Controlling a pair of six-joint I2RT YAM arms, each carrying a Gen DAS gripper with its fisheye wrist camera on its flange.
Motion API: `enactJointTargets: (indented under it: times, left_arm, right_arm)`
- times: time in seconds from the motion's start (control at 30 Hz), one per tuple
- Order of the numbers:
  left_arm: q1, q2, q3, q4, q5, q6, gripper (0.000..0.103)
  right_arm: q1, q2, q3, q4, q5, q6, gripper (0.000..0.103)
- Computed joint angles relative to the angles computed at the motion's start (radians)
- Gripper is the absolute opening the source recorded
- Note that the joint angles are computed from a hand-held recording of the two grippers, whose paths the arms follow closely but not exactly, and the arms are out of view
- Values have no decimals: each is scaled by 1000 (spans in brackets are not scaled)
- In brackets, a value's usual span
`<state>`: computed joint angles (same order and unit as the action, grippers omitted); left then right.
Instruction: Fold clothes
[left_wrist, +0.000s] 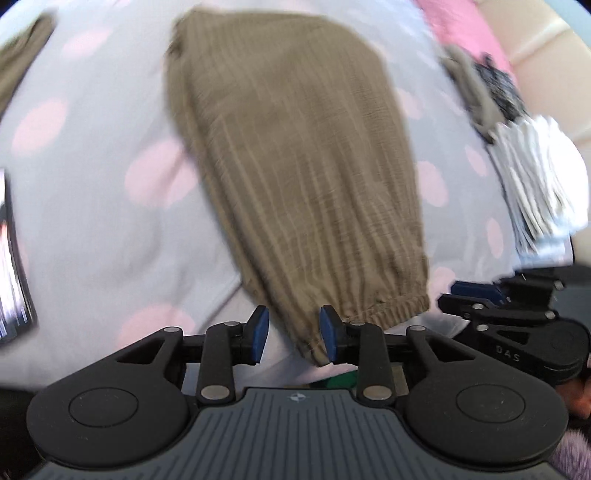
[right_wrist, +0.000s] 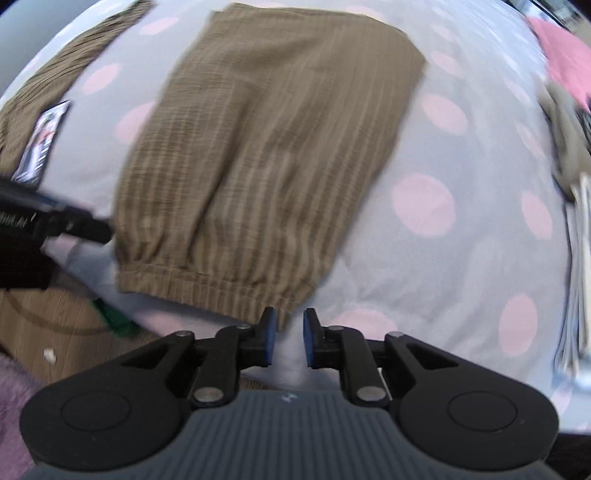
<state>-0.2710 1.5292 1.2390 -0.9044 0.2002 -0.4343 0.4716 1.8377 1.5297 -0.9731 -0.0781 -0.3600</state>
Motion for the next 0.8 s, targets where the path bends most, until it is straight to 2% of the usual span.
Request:
enactJointTargets:
  times: [0.13, 0.23, 0.4, 0.57, 0.67, 0.8]
  left_arm:
    - [-34, 42, 89, -37, -27, 150, 28]
    - [-78, 72, 134, -70, -62, 260, 37]
    - [-156, 79, 117, -50, -104, 409, 42]
    - [-231, 62, 40, 19, -173, 535, 43]
    - [-266, 49, -23, 84, -174, 618, 45]
    - [-286, 46, -105, 203, -193, 654, 46]
  right_arm:
    - [23, -22, -9, 28, -11, -129, 35]
    - [32, -24, 4, 23, -26, -244, 43]
    - [37, -36, -25, 52, -67, -414, 46]
    - [52, -46, -76, 64, -104, -562, 46]
    - [68, -51, -113, 74, -114, -633, 48]
    - [86, -68, -196, 166, -86, -707, 51]
